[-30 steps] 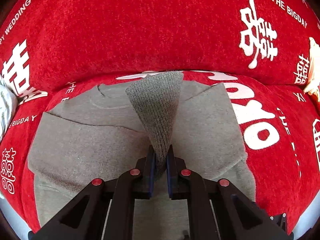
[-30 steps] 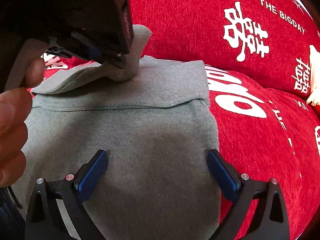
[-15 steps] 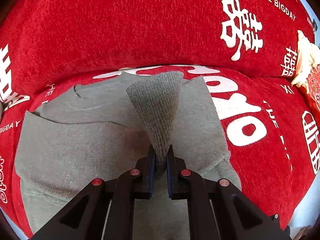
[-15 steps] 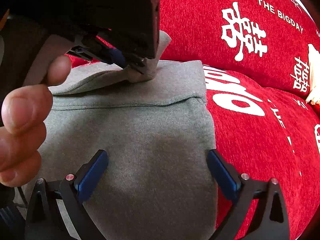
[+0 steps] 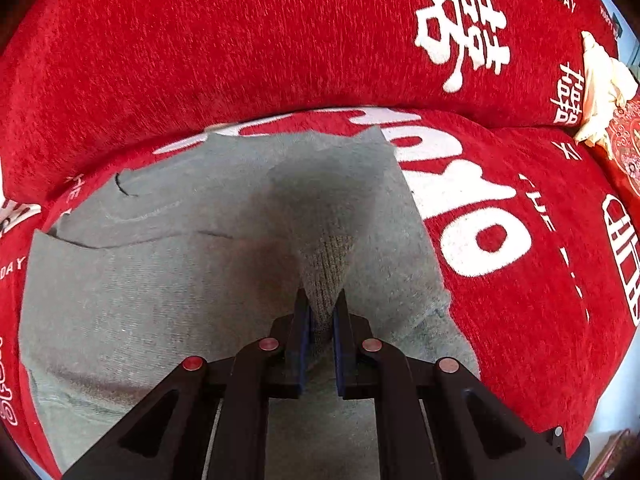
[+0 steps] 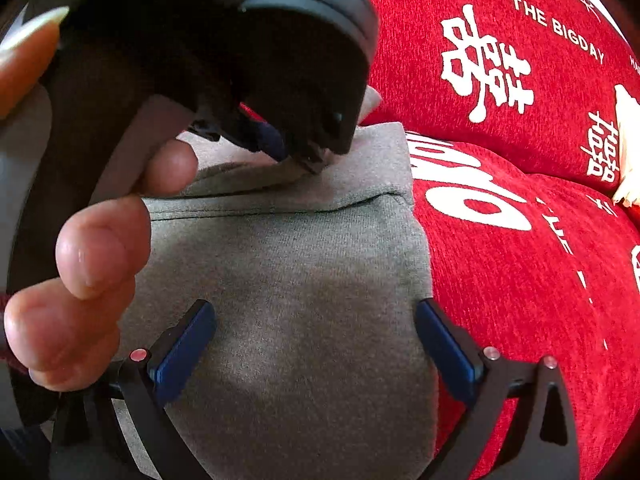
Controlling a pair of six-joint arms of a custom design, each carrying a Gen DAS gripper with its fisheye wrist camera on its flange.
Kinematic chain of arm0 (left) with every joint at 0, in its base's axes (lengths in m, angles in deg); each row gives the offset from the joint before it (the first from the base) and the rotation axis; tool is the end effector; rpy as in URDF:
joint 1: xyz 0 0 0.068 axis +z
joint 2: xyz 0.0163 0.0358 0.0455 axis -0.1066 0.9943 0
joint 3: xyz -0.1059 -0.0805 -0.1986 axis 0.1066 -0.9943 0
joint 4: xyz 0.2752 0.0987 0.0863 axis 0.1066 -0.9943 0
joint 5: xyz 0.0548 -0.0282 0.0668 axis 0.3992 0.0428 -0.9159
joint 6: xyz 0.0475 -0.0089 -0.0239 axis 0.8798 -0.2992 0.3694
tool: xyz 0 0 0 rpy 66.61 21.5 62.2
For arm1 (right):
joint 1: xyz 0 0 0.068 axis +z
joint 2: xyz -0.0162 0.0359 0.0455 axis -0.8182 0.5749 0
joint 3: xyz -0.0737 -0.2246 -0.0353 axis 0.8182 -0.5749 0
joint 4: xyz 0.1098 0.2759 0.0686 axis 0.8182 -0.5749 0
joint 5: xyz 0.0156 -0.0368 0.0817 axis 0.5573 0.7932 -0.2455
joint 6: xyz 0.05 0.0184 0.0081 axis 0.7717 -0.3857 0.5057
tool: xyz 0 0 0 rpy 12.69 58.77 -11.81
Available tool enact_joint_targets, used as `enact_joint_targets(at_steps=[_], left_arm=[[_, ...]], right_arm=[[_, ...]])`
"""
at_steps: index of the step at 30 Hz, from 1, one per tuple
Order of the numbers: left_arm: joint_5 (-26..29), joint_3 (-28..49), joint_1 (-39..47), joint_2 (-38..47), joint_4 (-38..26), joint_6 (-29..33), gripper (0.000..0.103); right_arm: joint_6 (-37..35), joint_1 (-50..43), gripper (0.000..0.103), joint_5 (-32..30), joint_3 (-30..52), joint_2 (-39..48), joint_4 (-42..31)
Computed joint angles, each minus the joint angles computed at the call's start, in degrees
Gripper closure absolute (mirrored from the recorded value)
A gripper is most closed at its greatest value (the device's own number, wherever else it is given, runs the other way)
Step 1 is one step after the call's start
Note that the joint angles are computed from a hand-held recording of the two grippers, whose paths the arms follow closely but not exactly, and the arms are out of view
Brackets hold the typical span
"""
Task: Fold small clothes
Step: 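Lower the sleeve onto the sweater and open the left tool, then move both open tools over the sweater toward its hem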
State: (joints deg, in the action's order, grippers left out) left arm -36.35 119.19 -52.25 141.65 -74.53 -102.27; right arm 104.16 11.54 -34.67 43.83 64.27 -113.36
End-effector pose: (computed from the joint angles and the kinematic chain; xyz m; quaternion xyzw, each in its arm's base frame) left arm 0.2228 -0.2199 0.2071 -0.0091 0.9828 -0.0230 0.1828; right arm 0.1096 0.2154 0.1750 -0.1735 0.9261 0.0920 0.3222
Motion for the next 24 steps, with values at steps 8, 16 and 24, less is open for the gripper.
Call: enact_joint_targets(at_steps=[8,16,24], left_arm=[[0.0,0.6,-0.4,1.4,-0.1,1.1,0.092],[1.3,0.8,0.1,2.2,-0.3,1.4,0.078],[1.1,0.0,0.0,-0.2,0.5,1.9,0.002]], right_arm=[[0.3,0.3,0.002,0.2,-0.1,0.1,0.3],[0.0,0.1,0.001,0.1,-0.2,0.0,0.5],[-0.3,0.0,0.001,-0.3,-0.7,-0.7,0.8]])
